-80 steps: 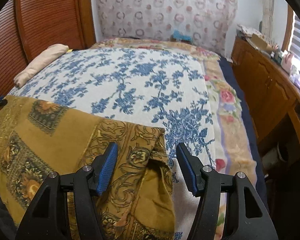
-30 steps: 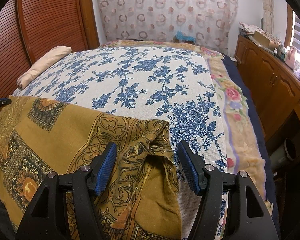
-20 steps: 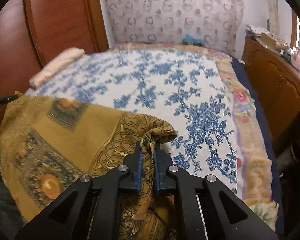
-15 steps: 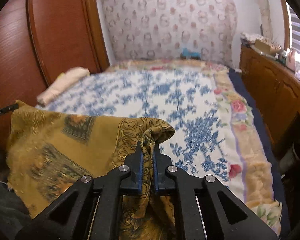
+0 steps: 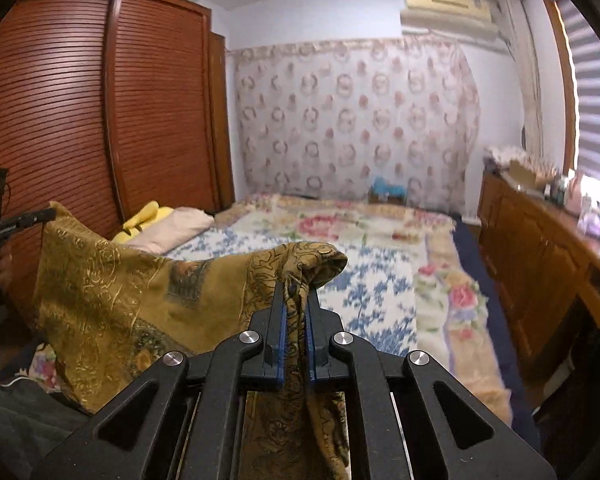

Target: Fold small clothes

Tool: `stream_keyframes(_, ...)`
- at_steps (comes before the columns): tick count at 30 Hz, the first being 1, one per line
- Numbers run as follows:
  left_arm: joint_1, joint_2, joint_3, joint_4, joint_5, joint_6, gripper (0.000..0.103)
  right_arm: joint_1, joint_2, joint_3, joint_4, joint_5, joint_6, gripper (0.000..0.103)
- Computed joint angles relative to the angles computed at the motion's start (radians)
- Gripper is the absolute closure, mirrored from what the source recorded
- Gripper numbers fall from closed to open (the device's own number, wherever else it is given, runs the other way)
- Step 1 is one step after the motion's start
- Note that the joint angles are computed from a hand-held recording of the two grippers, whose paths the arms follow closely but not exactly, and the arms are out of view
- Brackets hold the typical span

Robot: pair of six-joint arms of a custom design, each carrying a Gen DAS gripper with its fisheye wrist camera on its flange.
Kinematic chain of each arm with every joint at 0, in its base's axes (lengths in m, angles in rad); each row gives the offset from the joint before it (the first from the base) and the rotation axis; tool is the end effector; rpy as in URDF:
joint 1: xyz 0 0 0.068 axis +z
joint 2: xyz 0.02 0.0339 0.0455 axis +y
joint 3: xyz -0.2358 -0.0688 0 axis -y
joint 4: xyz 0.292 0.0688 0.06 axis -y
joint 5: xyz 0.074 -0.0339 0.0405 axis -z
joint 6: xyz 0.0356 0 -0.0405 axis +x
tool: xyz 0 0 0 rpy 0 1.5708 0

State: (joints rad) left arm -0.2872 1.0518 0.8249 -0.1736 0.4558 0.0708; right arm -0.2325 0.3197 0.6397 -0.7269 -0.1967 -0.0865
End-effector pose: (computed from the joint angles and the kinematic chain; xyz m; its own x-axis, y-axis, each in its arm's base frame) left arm 0.2820 -0.0996 0.2697 -0.3275 0.1630 -0.9307 0.6679 0.7366 -0.1060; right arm 0.1519 -0.0288 0.2933 -0.3881 0.0048 -0.9216 0.0179 0.9998 -0.0023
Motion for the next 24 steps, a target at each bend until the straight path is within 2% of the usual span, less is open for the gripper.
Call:
stream_keyframes(4,0.017,-0.059,0.011,0.027,0.016,-0.024,0.101,0.019,-0.026,0.06,-0.017,0.011,-0.006,0.099)
stream_keyframes(8,0.004,0.083,0.216,0.01,-0.028,-0.005,0.101,0.029,0.114,0.218,0.028,0.021,-0.068,0.099)
stream_keyframes(11,-0.018,0.288,0.478,-0.019,-0.096,0.017,0.101,0.005,0.351,0.42,0.097,0.013,-0.135,0.099)
stream_keyframes(12,-0.027,0.375,0.604,-0.076,-0.127,0.026,0.101,0.012,0.452,0.505,0.12,0.034,-0.154,0.099)
stream_keyframes(13,-0.032,0.488,0.729,-0.065,-0.145,0.015,0.101,0.019,0.56,0.595,0.137,0.065,-0.175,0.099)
stream_keyframes(15,-0.041,0.692,0.98,-0.155,-0.175,0.037,0.101,0.024,0.771,0.771,0.142,0.124,-0.203,0.099)
stream_keyframes(16,-0.049,0.817,1.106,-0.158,-0.221,0.037,0.096,0.021,0.897,0.866,0.146,0.16,-0.198,0.098)
stream_keyframes(17,-0.049,0.924,1.232,-0.217,-0.228,0.034,0.092,0.018,1.023,0.943,0.162,0.202,-0.189,0.096)
stream_keyframes(18,-0.05,1.033,1.357,-0.272,-0.223,0.025,0.09,0.01,1.148,1.047,0.115,0.233,-0.187,0.087)
stream_keyframes(20,-0.051,1.251,1.609,-0.41,-0.186,0.045,0.08,-0.006,1.378,1.228,0.029,0.304,-0.136,0.075)
stream_keyframes(22,-0.053,1.407,1.783,-0.536,-0.166,0.061,0.078,-0.031,1.48,1.264,0.02,0.306,-0.073,0.075)
stream_keyframes(24,-0.055,1.436,1.756,-0.577,-0.143,0.082,0.073,-0.053,1.509,1.207,0.06,0.267,-0.028,0.074)
